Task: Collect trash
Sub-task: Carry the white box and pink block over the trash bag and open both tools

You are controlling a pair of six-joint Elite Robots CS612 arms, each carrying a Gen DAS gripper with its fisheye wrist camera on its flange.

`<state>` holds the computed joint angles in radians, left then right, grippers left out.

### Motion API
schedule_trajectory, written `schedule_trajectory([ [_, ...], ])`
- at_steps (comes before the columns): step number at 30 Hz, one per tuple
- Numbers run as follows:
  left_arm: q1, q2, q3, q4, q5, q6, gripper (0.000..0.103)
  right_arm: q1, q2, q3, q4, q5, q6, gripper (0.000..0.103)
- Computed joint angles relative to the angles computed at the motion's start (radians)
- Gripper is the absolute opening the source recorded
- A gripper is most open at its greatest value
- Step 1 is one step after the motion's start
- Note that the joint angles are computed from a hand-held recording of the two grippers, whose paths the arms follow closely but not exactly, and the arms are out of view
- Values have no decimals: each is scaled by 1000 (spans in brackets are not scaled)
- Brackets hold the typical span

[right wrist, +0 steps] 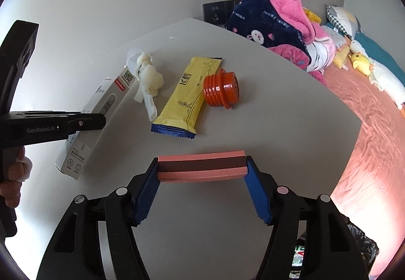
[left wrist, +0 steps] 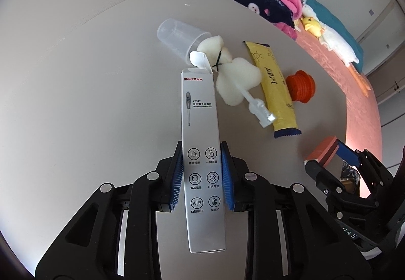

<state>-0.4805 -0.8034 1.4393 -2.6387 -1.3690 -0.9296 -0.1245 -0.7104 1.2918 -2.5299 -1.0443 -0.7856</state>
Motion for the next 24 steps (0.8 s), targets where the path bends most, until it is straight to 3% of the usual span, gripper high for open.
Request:
schedule_trajectory([
  [10, -21, -30, 31, -57, 23, 23, 27, -28, -50, 46, -2, 66, 44, 66],
  [24, -55, -42, 35, -123, 31, 92, 27, -78, -124, 148, -115, 117, 94, 66],
])
